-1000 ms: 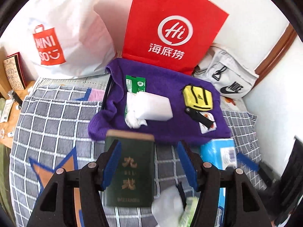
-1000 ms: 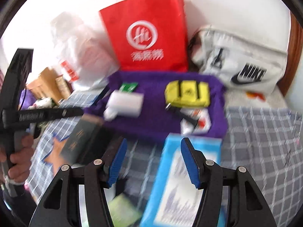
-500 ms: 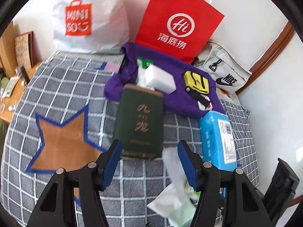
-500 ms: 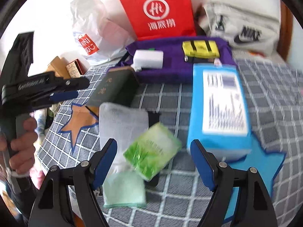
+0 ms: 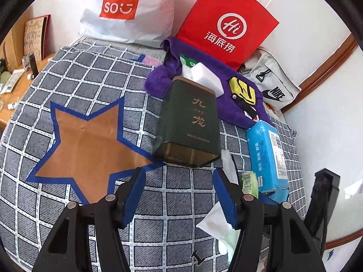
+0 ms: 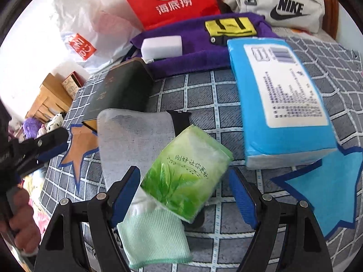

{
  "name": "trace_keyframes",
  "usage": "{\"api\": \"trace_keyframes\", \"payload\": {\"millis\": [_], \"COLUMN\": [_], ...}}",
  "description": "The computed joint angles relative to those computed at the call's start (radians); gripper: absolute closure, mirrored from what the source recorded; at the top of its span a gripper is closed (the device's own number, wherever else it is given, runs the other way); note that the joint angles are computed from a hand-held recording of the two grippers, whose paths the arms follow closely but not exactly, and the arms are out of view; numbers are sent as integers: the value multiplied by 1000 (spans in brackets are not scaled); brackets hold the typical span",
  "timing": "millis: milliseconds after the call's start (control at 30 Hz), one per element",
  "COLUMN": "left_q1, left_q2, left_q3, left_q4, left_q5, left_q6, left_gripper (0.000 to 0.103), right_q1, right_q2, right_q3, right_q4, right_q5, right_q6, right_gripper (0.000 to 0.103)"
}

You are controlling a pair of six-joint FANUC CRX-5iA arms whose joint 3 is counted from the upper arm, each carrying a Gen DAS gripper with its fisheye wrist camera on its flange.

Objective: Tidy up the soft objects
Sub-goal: 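Grasp the white glove with the left tool while the right tool grasps the green wet-wipe pack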

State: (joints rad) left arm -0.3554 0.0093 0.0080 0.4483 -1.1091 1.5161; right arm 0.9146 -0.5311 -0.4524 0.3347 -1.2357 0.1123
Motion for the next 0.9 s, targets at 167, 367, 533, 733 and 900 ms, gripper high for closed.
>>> {"api": "trace_keyframes", "payload": {"millis": [167,367,533,733,900], "left_q1": [10,-1,-33,-89,-136], "left_q2": [1,-2,-3,-3,4], "left_q3": [-15,-12,-7,6,7], "left_q4": [25,16,3,-48,-101], "left_q5": [3,0,-10,-25,-56], "left_q6": [-18,-6,8,40,83], "left_gripper": [44,44,44,44,44], "right_q1": [-2,61,127,233,373], "right_q2": [-7,-35,-74,-146,-211], "right_q3": [-20,-28,-41,-75,-113], "right_q4": [7,79,125,186,261], "right_q5": [31,7,-41,-125,-234], "right_q6": [-20,-19,-28,-50,-95], "right_gripper": [30,31,31,31,31]}}
